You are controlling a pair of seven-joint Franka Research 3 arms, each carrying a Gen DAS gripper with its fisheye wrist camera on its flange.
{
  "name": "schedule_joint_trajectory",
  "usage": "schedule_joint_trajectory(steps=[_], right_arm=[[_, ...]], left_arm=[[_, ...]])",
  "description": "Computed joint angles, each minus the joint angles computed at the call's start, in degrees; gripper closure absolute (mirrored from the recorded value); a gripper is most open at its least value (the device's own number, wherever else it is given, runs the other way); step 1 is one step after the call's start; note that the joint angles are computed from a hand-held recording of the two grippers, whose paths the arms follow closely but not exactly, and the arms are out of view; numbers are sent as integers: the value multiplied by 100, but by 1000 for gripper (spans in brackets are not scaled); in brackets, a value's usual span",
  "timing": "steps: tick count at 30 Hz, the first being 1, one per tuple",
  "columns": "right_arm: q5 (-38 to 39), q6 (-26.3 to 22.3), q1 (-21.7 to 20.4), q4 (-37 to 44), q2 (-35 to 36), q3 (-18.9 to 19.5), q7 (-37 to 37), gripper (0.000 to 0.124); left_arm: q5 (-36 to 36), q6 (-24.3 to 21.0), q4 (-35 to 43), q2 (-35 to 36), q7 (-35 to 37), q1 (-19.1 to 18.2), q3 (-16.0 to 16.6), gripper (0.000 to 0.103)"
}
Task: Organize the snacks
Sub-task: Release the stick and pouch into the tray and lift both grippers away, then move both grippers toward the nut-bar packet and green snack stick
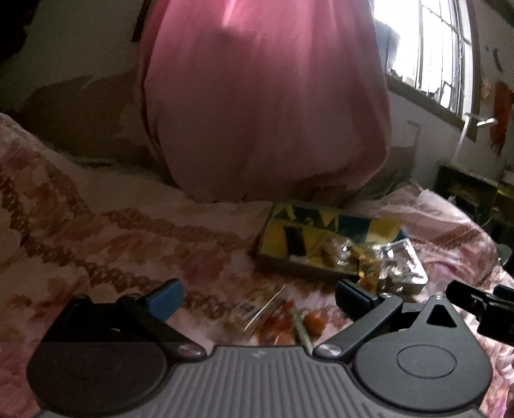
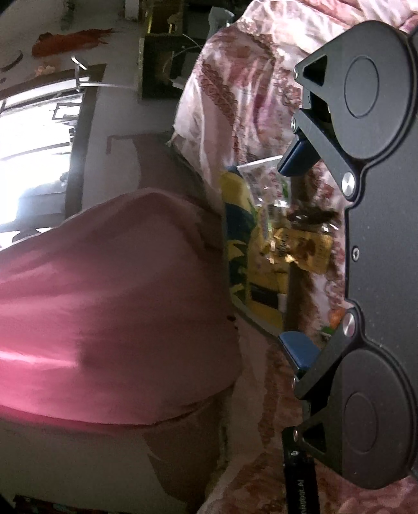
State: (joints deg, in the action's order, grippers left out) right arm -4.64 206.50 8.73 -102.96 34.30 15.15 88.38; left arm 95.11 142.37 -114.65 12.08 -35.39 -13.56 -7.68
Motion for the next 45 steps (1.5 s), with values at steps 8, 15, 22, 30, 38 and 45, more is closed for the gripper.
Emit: schedule_joint_trajectory(steps=[8, 15, 22, 30, 38, 45], right_arm=[[-20, -388, 14, -165, -34, 88, -106, 22], [-149, -870, -206, -53, 142, 466, -409, 22], [146, -1251, -280, 187, 365, 688, -839, 22], [634, -1721, -336, 547, 628, 902, -1413, 22], [997, -2054, -50, 1173, 1033, 866, -2098, 22], [1381, -2275, 373, 1546, 1221, 476, -2555, 22]], left_arm=[[-806, 196, -298, -118, 890, 132, 34, 0], [-1621, 546, -499, -177, 1261, 341, 100, 0], [-1955, 754, -111, 182, 2490, 386, 209, 0], [-1931, 1013, 337, 641, 3309, 303, 435, 0], [-1837, 1295, 669, 1004, 3394, 270, 661, 0], [-1963, 1487, 911, 1260, 3566, 294, 814, 0]])
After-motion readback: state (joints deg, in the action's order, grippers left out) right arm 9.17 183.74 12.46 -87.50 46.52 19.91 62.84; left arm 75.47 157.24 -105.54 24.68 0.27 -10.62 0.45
